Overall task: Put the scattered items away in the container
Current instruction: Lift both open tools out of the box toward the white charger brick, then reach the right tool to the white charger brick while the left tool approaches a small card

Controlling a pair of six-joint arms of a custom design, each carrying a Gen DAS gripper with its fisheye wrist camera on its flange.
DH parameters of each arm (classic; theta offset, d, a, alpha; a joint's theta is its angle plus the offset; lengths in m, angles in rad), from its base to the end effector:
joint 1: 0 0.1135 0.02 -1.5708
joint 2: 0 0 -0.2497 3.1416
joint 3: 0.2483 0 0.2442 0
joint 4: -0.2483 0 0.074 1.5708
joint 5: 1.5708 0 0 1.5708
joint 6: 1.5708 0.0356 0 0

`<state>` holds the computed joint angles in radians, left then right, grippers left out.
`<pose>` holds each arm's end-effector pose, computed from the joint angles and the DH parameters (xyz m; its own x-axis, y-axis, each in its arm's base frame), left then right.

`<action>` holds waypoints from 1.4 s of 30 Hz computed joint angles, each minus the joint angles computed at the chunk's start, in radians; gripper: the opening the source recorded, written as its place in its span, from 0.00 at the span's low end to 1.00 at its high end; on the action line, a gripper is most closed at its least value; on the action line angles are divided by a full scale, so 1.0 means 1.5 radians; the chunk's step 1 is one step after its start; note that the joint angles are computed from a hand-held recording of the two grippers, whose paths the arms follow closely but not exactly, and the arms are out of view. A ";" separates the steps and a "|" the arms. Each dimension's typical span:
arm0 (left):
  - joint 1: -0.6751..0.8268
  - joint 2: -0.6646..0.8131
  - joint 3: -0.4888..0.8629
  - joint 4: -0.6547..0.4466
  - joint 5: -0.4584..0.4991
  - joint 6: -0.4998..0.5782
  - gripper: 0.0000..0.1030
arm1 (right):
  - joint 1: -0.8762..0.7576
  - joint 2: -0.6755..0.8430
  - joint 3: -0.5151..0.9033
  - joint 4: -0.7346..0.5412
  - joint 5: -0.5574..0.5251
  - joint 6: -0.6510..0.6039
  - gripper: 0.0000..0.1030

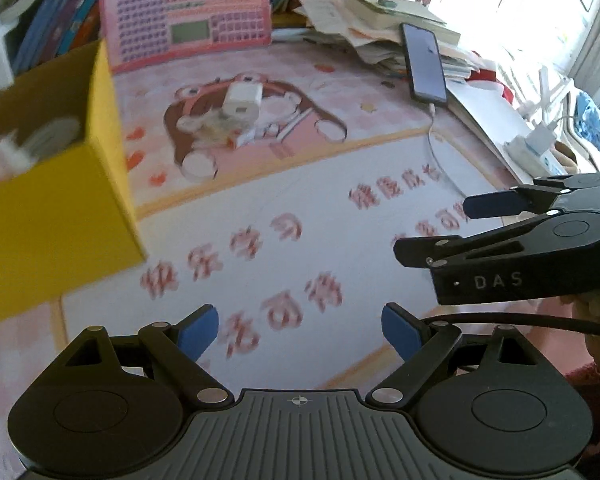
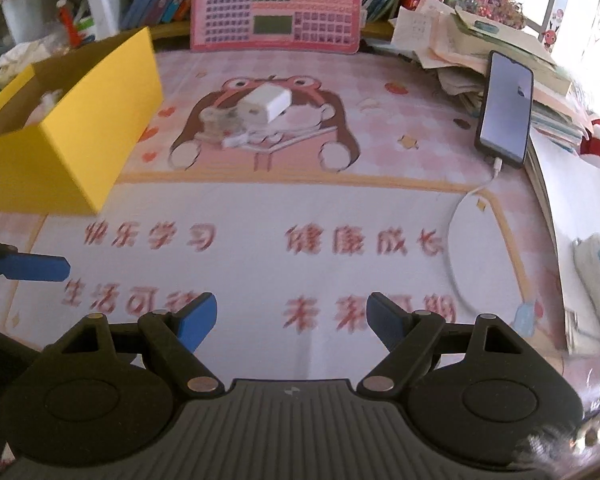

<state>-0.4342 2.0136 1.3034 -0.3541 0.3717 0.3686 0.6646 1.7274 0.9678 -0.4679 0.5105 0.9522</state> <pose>0.3553 -0.1790 0.1366 -0.5412 0.6210 -0.5670 0.8006 0.5868 -0.1215 0.2526 0.1758 0.1417 -0.7628 0.3054 -0.5700 0.3669 0.9302 0.0074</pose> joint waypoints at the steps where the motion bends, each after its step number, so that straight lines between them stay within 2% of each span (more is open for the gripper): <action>1: -0.009 0.008 0.012 0.007 -0.007 -0.011 0.88 | -0.016 -0.008 -0.012 0.016 -0.005 -0.016 0.79; 11: -0.077 0.100 0.131 0.022 -0.081 -0.090 0.88 | -0.156 -0.023 -0.060 0.154 -0.075 -0.177 0.77; 18: -0.095 0.155 0.207 0.019 -0.142 -0.142 0.88 | -0.243 0.012 -0.038 0.230 -0.126 -0.278 0.76; 26: -0.095 0.203 0.284 -0.004 -0.180 -0.172 0.88 | -0.323 0.131 0.089 0.269 -0.193 -0.378 0.73; 31: -0.106 0.265 0.379 -0.034 -0.207 -0.186 0.88 | -0.338 0.201 0.181 0.261 -0.221 -0.413 0.73; 38: -0.121 0.355 0.511 -0.038 -0.254 -0.226 0.88 | -0.356 0.250 0.250 0.251 -0.256 -0.435 0.73; 42: -0.126 0.408 0.591 -0.057 -0.276 -0.229 0.87 | -0.363 0.285 0.294 0.235 -0.270 -0.447 0.68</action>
